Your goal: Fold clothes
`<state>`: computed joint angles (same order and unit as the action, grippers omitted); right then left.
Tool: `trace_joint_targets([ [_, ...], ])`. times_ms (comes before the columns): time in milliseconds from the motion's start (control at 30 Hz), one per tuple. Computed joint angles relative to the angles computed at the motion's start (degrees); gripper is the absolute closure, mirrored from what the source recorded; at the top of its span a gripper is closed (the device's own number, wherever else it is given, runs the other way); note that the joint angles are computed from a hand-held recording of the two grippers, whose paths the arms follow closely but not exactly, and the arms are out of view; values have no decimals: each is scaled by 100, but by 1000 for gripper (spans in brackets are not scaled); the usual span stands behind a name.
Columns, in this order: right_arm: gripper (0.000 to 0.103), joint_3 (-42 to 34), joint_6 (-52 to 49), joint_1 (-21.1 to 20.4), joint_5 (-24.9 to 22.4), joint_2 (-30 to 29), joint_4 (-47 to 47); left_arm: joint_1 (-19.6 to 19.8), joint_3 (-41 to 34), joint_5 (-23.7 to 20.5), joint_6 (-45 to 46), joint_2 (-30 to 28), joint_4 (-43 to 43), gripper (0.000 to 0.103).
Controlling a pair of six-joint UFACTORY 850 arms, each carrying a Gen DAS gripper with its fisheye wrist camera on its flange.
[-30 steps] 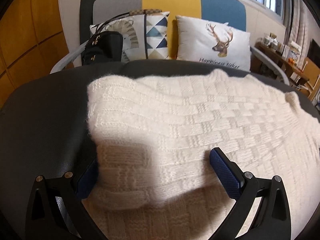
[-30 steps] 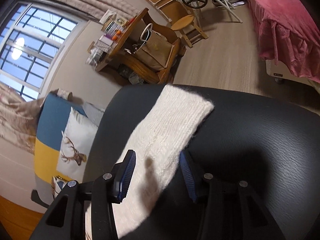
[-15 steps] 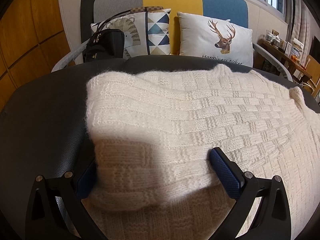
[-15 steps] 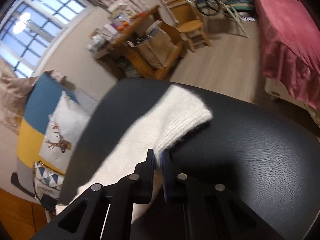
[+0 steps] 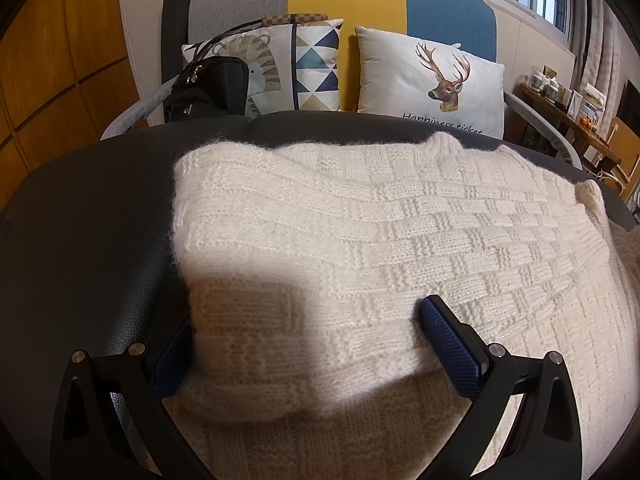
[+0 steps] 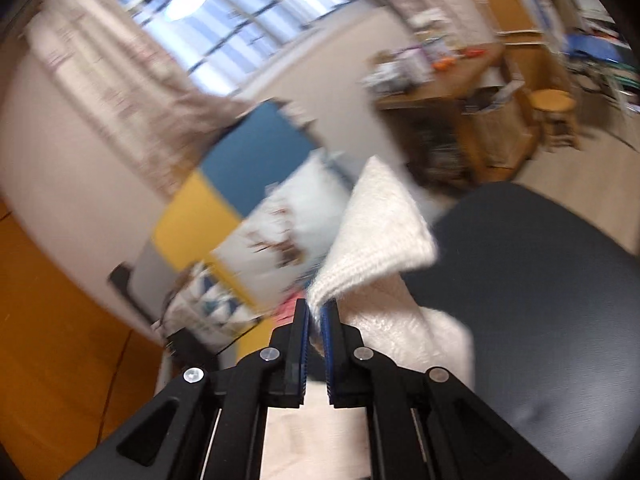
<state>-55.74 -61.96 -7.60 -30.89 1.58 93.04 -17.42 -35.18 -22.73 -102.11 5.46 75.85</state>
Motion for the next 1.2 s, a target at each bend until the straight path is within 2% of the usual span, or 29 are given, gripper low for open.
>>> trace_joint_targets([
  [267,98,-733,154,1804,98,-527,-228,103,82,182,-292,80,250,0],
  [433,98,-1067,499,2871,345,-1147,-895,134,121,259,-501,109,414,0],
  [567,97,-1121,955,3484,645,-1592,-1867,179,176,340,-751,152,627,0],
  [633,93,-1120,1705,3596,563,-1760,-2760,186,191,358,-828,164,693,0],
  [700,85,-1046,1957,3637,377,-1897,-3050,190,199,368,-861,170,721,0],
  [733,80,-914,1809,3578,295,-1833,-2835,193,202,373,-873,172,734,0],
  [833,80,-279,638,3299,171,-1425,-1423,204,208,380,-907,168,773,0],
  [900,80,129,256,3037,113,-1125,-874,209,219,389,-977,183,834,0],
  [1000,80,658,276,2640,82,-724,-668,246,342,427,-1592,341,1314,0],
  [1067,80,970,252,2435,136,-507,-711,267,515,357,-2372,595,1818,0],
  [1133,84,1193,125,2291,356,-303,-886,183,743,53,-3438,963,2613,0],
  [1200,89,1330,223,2182,698,-144,-1217,-69,865,-597,-3853,1181,2936,0],
])
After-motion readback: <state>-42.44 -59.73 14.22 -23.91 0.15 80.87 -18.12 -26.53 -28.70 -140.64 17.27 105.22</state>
